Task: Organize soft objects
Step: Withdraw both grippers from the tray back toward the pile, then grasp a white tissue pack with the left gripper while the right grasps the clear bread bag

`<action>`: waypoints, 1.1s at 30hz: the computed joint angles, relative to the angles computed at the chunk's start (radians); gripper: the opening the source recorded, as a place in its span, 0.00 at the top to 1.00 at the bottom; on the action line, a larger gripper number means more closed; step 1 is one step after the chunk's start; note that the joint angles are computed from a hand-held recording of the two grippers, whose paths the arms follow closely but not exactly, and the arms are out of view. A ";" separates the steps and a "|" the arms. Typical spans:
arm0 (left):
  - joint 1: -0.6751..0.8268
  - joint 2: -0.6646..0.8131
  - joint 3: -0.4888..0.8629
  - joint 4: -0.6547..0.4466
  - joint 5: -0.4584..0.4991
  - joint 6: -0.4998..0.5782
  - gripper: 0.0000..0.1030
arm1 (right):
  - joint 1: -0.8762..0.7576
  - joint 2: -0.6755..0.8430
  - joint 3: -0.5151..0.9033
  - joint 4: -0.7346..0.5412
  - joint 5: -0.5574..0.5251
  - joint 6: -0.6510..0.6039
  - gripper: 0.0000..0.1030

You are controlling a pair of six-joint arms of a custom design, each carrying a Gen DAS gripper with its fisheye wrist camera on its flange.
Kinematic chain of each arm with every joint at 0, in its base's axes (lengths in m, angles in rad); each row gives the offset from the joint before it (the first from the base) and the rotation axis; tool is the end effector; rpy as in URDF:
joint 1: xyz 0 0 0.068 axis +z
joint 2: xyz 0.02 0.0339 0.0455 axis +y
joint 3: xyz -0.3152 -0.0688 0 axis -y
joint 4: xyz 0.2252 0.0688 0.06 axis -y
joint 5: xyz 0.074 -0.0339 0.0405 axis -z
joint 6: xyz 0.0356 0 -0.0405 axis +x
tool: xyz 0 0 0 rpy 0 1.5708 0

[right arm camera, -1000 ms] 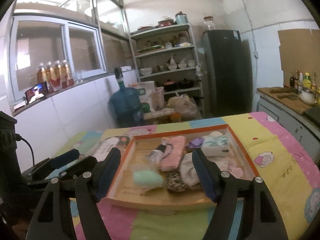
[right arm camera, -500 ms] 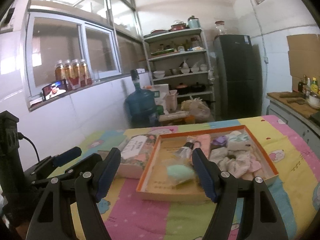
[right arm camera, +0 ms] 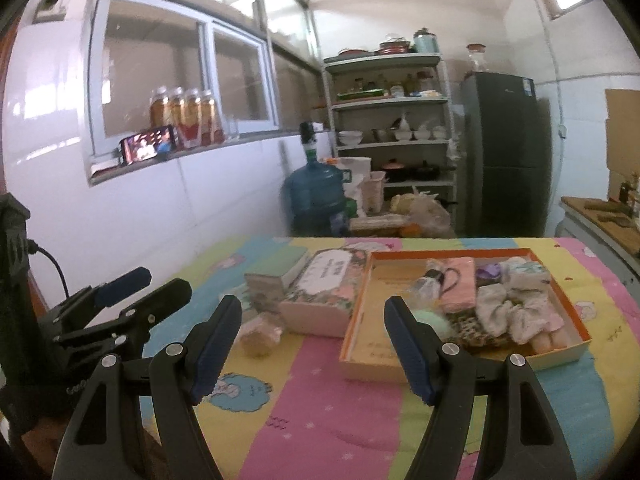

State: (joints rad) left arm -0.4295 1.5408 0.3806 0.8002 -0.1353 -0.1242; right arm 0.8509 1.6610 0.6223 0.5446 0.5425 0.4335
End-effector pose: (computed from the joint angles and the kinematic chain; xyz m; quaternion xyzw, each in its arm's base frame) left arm 0.2363 -0.1030 0.2075 0.0867 0.8167 -0.1017 0.5614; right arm 0.2158 0.2182 0.2142 -0.0370 0.8377 0.1117 0.5333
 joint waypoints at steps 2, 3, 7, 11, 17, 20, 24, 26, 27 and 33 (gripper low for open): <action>0.034 -0.003 -0.018 0.012 0.019 0.002 0.31 | 0.014 0.024 0.019 -0.006 -0.001 -0.001 0.27; 0.050 -0.004 -0.021 0.013 0.030 0.004 0.31 | 0.021 0.035 0.029 -0.010 -0.002 0.001 0.27; 0.123 0.010 -0.055 0.053 0.077 0.006 0.31 | 0.026 0.077 0.060 -0.018 -0.015 -0.001 0.27; 0.185 0.032 -0.073 0.086 0.123 0.004 0.31 | 0.026 0.128 0.092 -0.026 -0.034 0.008 0.27; 0.286 0.091 -0.085 0.134 0.197 -0.007 0.31 | 0.003 0.230 0.172 -0.055 -0.109 0.014 0.27; 0.330 0.124 -0.090 0.158 0.226 -0.012 0.31 | -0.029 0.302 0.241 -0.079 -0.182 0.022 0.27; 0.370 0.157 -0.093 0.178 0.248 -0.007 0.31 | -0.073 0.389 0.337 -0.115 -0.270 0.060 0.27; 0.384 0.166 -0.094 0.185 0.258 -0.003 0.31 | -0.102 0.439 0.394 -0.136 -0.314 0.095 0.27; 0.390 0.173 -0.098 0.197 0.262 -0.002 0.31 | -0.111 0.458 0.420 -0.153 -0.323 0.111 0.27; 0.430 0.203 -0.087 0.208 0.305 0.007 0.31 | -0.156 0.532 0.524 -0.211 -0.388 0.192 0.27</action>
